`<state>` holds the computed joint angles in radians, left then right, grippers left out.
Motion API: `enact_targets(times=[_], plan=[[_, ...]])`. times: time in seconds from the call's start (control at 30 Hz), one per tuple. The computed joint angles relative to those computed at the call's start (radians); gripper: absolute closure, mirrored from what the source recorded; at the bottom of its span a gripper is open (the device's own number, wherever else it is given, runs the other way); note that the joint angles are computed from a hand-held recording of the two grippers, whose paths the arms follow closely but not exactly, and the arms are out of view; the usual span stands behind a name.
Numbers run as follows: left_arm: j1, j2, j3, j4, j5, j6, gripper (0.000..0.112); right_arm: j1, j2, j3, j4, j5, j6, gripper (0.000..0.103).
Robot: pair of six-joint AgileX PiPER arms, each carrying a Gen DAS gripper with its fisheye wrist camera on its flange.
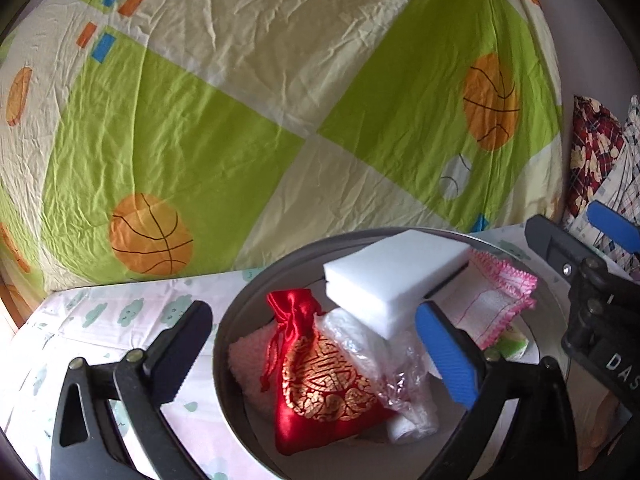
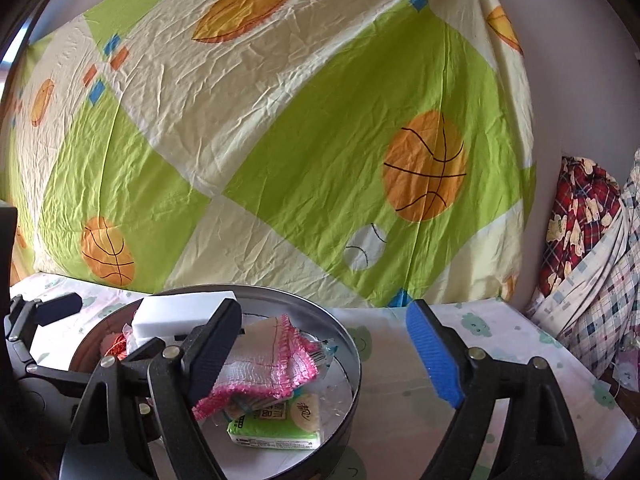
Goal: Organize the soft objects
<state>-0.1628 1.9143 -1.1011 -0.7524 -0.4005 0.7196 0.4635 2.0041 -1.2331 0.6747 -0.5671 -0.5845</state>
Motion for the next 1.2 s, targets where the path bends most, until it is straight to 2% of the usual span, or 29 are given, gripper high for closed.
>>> enact_targets(times=[0.13,0.27,0.43,0.63,0.8,0.9,1.03,1.1,1.13,1.2], plan=[[0.022,-0.024,0.047,0.12,-0.023,-0.137,0.009,0.008,-0.003,0.024,-0.035,-0.041,0.045,0.017],[0.014,-0.039,0.11,0.121,-0.114,-0.135,0.009,0.011,-0.007,0.043,-0.066,-0.06,0.09,0.017],[0.016,-0.058,0.169,0.146,-0.169,-0.172,0.009,0.048,-0.023,0.089,-0.055,-0.132,0.096,0.017],[0.051,-0.095,0.239,0.264,-0.196,-0.319,0.009,0.098,-0.032,0.146,-0.019,-0.235,0.093,0.016],[0.052,-0.122,0.285,0.29,-0.216,-0.35,0.009,0.144,-0.043,0.176,0.043,-0.291,0.039,0.016],[0.048,-0.138,0.313,0.303,-0.23,-0.356,0.009,0.174,-0.054,0.224,0.043,-0.375,0.051,0.016],[0.046,-0.159,0.345,0.326,-0.243,-0.379,0.009,0.218,-0.055,0.271,0.069,-0.504,0.047,0.007],[0.042,-0.164,0.355,0.323,-0.251,-0.382,0.009,0.23,-0.055,0.291,0.073,-0.556,0.059,0.007],[0.04,-0.166,0.357,0.321,-0.254,-0.384,0.009,0.235,-0.056,0.298,0.077,-0.571,0.064,0.007],[0.043,-0.171,0.366,0.333,-0.257,-0.401,0.009,0.229,-0.072,0.308,0.066,-0.536,0.088,0.007]])
